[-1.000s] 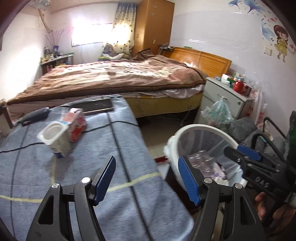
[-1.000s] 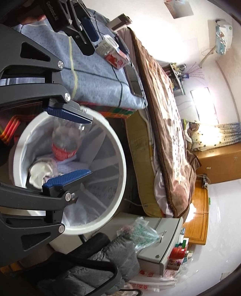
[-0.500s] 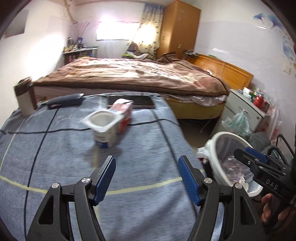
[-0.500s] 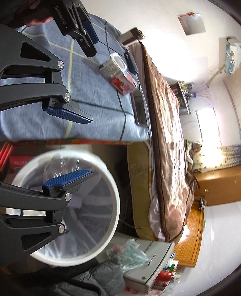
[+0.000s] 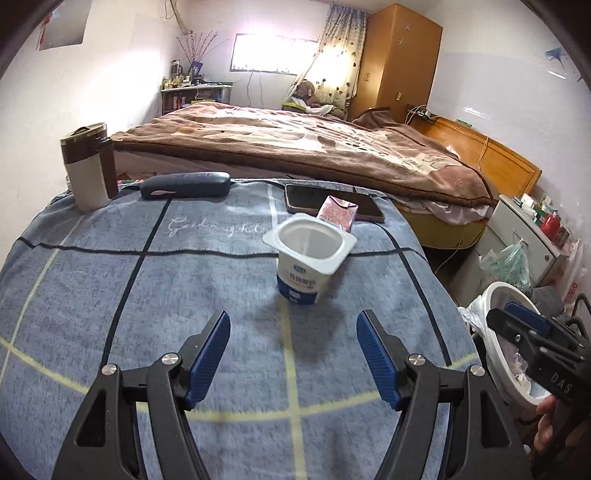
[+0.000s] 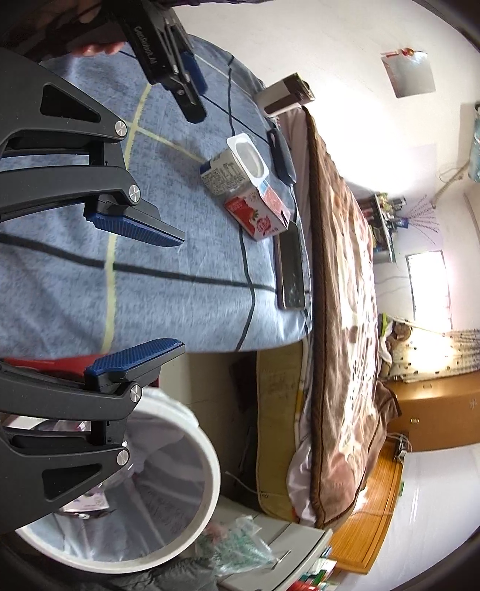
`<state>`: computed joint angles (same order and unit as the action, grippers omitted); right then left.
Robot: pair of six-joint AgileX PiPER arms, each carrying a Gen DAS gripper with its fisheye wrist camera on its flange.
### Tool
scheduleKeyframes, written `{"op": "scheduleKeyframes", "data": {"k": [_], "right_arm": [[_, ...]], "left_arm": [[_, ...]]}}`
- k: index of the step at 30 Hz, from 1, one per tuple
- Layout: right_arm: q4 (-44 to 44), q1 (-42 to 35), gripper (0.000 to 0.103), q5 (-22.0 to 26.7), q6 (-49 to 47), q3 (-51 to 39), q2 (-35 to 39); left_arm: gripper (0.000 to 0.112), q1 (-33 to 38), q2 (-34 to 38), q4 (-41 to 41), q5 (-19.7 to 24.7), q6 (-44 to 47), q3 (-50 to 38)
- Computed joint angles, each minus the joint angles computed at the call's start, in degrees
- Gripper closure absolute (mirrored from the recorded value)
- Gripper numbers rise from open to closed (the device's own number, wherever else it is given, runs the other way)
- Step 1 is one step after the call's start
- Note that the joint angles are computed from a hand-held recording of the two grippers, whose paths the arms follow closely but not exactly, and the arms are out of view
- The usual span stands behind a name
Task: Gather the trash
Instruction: 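Move both open tools back over the bed toward the yogurt cup and juice carton, then grasp the white yogurt cup with the left tool while the right tool grasps the pink juice carton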
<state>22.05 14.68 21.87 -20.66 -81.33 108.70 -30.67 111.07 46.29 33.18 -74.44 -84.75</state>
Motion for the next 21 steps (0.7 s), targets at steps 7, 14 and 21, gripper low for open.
{"op": "scheduleKeyframes", "data": {"k": [7,14,21], "right_arm": [[-2.6,0.7,0.049,3.4,3.2,-7.1,4.4],[-4.4,1.3,0.049,6.5,5.9,-13.3,8.2],[-6.1,1.8,0.049,8.9,8.3,-18.5,11.5]], "left_arm": [[0.038,3.3,6.0,-9.2,0.3,13.9,-8.7],[0.038,4.9,12.2,-12.9,2.6,21.8,-18.0],[0.038,7.8,14.9,-22.3,0.1,29.7,-22.3]]}}
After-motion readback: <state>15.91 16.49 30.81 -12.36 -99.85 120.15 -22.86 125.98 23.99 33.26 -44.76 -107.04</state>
